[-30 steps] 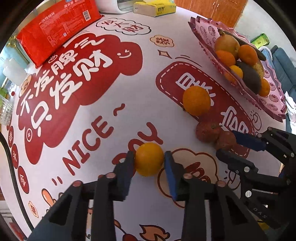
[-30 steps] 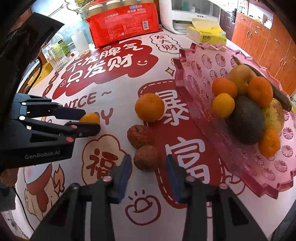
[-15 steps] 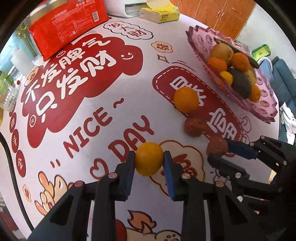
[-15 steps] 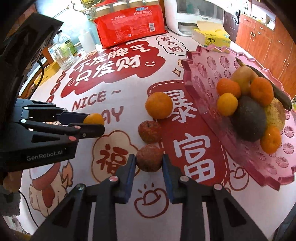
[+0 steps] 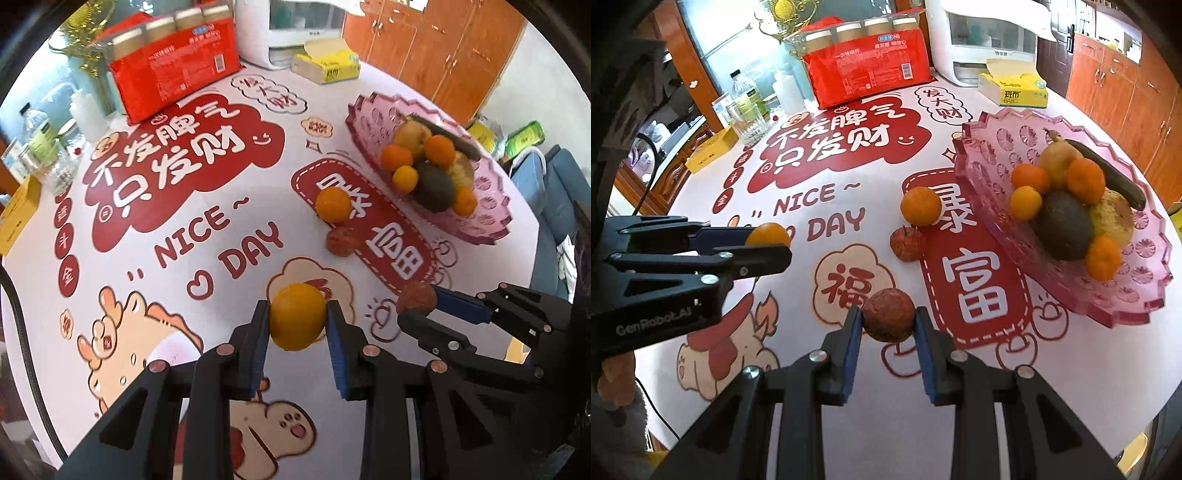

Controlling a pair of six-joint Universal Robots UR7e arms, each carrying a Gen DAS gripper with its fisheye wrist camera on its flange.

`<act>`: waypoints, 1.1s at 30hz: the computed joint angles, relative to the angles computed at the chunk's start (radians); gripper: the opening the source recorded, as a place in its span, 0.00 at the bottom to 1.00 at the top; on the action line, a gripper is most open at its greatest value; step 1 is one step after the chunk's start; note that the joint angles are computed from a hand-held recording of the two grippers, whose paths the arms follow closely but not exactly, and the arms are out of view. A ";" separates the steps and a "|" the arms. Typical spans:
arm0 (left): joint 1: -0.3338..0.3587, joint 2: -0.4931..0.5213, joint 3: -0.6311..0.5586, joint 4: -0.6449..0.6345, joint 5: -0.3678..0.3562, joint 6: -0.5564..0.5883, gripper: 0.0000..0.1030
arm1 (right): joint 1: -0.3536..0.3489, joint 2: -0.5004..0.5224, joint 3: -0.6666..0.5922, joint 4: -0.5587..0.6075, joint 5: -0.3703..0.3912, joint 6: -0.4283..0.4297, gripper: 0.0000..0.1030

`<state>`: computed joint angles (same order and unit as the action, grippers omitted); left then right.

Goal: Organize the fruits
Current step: 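Close the left tool on a small orange while the right tool grasps a brown date, then carry the small orange and the date in both tools over the pink bowl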

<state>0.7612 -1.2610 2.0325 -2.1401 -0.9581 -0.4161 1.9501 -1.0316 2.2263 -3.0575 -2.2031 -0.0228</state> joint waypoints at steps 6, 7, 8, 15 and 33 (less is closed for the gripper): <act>-0.062 -0.049 0.015 0.049 -0.020 -0.123 0.28 | 0.048 -0.062 0.014 0.041 -0.012 -0.020 0.28; -0.067 -0.052 0.014 0.055 -0.028 -0.143 0.28 | 0.057 -0.074 0.017 0.047 -0.018 -0.028 0.28; -0.073 -0.053 0.016 0.058 -0.030 -0.158 0.28 | 0.062 -0.085 0.017 0.052 -0.021 -0.037 0.28; -0.117 -0.027 0.017 0.065 -0.023 -0.247 0.28 | 0.075 -0.162 0.029 0.088 -0.025 -0.092 0.28; -0.198 0.266 -0.179 0.024 0.055 -0.424 0.28 | -0.128 -0.402 -0.018 0.240 0.104 -0.385 0.28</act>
